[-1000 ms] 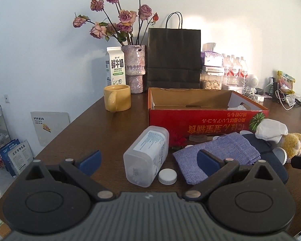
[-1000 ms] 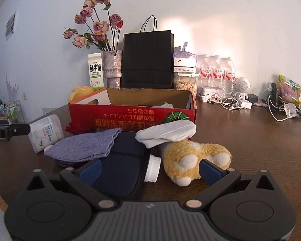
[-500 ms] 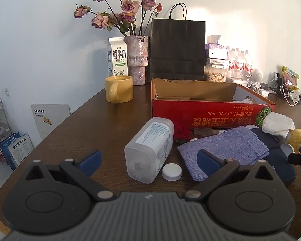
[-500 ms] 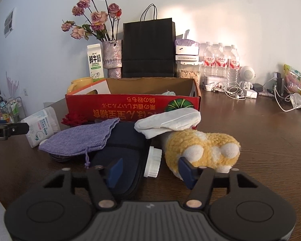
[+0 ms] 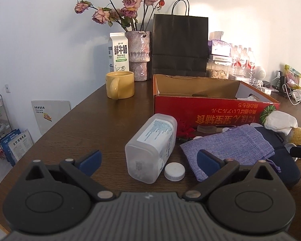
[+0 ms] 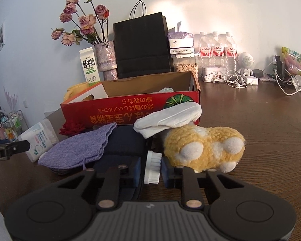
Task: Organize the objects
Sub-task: 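Move the right gripper to the white cap while the left approaches the white container, then grasp the white container with the left gripper while the right grasps the white cap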
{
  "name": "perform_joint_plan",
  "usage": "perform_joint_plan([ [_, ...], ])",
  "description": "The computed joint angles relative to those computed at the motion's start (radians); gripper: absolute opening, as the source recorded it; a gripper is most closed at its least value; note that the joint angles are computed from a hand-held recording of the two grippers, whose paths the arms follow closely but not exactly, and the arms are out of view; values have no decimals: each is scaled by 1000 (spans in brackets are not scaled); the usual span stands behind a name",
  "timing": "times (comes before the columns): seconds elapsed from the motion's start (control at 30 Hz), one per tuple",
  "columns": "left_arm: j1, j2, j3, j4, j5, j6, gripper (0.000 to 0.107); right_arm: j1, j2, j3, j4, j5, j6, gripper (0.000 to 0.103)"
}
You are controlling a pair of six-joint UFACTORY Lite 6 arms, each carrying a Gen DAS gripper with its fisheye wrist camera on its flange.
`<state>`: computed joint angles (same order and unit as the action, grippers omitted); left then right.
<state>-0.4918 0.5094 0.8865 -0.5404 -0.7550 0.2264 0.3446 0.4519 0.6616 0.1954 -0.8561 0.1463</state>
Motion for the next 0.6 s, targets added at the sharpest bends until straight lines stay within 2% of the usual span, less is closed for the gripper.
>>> perform_joint_plan([
  [0.33,15,28,34,8,22,7,103,31,-76,-84,48,-79,-57,14],
  [0.6,45,125,167,-18,76,54,103,47,-110,-107,63,-85,-79,14],
])
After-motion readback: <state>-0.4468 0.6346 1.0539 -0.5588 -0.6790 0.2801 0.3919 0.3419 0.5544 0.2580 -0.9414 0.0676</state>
